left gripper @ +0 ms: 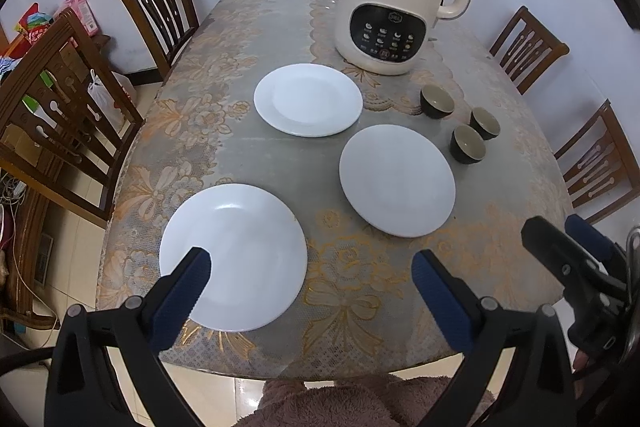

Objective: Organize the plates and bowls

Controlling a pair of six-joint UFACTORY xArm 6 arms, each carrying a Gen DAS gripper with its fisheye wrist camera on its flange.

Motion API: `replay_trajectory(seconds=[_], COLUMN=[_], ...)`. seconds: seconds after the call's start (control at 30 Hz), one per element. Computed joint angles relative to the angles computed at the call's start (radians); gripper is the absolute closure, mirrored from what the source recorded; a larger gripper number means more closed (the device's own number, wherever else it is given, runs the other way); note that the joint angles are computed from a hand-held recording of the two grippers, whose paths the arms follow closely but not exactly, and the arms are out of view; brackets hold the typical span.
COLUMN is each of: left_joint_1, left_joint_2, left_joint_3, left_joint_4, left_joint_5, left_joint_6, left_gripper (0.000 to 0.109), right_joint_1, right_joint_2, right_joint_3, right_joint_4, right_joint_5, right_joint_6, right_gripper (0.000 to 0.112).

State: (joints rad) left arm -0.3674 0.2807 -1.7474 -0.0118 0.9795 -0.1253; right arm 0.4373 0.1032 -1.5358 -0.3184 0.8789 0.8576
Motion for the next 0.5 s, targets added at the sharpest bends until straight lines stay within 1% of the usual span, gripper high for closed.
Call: replay_trajectory(seconds=[0.5], left_joint_1=[0.002], left_joint_2=[0.01], left_joint_3=[-0.014], left_joint_4=[-0.004], left_joint_5=[0.008], left_joint_6=[0.002], left_gripper=[0.006], right_joint_1=[-0.011], right_joint_2=[0.017], right_joint_3=[-0.02], right_joint_4=[0.019], right_joint_5=[0.008], right_joint_6=[-0.011], right_gripper=[0.012])
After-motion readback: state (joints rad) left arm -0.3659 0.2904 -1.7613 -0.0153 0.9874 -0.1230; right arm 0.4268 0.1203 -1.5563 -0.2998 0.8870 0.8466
